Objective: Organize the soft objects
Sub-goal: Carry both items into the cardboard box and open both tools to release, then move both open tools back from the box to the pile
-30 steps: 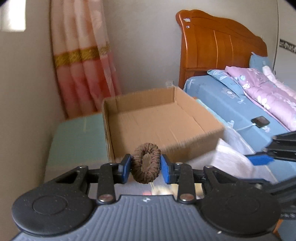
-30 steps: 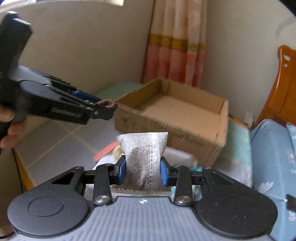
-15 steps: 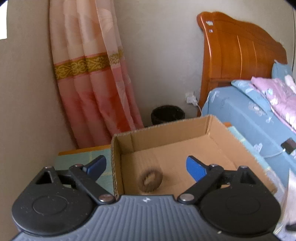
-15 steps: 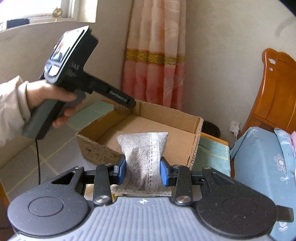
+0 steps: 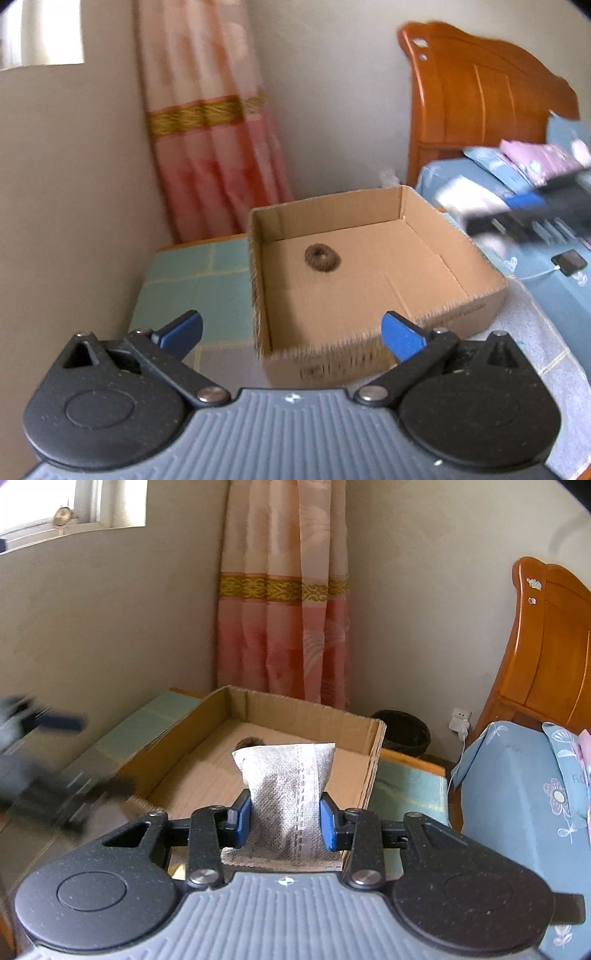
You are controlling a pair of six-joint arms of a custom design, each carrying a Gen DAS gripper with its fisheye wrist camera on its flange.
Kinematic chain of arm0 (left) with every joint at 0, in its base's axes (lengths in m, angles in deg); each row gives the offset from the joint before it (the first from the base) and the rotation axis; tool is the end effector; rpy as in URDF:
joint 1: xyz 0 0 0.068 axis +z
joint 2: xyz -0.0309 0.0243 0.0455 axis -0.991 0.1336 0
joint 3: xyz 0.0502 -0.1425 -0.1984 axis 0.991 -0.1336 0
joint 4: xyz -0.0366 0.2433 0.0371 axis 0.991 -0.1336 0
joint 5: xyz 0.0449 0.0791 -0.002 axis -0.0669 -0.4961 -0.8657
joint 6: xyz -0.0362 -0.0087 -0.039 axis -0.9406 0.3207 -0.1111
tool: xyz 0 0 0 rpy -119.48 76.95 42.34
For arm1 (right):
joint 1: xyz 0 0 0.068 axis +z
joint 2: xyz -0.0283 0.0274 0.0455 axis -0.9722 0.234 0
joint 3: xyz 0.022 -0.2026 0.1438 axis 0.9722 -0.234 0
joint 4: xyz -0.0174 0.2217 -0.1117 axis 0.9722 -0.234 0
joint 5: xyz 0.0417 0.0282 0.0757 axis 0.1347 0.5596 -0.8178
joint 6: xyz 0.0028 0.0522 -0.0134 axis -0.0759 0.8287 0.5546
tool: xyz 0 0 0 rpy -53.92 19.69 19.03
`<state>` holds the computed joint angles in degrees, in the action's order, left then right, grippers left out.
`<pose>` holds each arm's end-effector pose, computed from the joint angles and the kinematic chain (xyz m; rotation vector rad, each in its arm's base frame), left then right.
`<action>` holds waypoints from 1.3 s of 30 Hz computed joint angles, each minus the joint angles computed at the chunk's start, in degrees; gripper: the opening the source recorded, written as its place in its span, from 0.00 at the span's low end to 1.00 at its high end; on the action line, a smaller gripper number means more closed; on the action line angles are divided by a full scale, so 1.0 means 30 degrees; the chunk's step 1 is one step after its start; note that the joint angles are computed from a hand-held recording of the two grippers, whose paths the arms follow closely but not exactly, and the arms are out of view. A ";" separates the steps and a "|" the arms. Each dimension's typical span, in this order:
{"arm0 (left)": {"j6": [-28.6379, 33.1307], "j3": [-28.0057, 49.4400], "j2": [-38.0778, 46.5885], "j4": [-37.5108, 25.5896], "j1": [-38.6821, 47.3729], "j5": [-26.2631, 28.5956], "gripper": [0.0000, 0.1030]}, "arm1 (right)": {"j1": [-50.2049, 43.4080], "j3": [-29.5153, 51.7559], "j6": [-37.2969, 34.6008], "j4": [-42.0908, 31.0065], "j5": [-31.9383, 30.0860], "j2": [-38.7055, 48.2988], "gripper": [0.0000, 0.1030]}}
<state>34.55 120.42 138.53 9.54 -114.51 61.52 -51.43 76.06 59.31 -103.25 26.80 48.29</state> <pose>0.2675 -0.1571 0.2455 0.3532 2.1877 -0.0633 0.2946 0.1298 0.2816 -0.3133 2.2372 0.0450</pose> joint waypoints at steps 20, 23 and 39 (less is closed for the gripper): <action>-0.1482 -0.2816 -0.2857 -0.1871 -0.1015 -0.2117 0.99 | -0.1255 0.5113 0.1281 -0.0629 0.0321 0.4661 1.00; -0.1637 -0.3093 -0.3198 -0.1897 -0.1047 -0.2204 0.99 | -0.0763 0.4085 0.1415 -0.0824 0.0884 0.3533 1.00; -0.2058 -0.5224 -0.3893 -0.1808 -0.1440 -0.1361 0.99 | 0.3612 -0.6061 0.3955 0.0484 0.3510 -0.3921 1.00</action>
<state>28.37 104.74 126.85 4.12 -118.83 57.44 -40.59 57.88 71.18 -101.79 37.33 36.52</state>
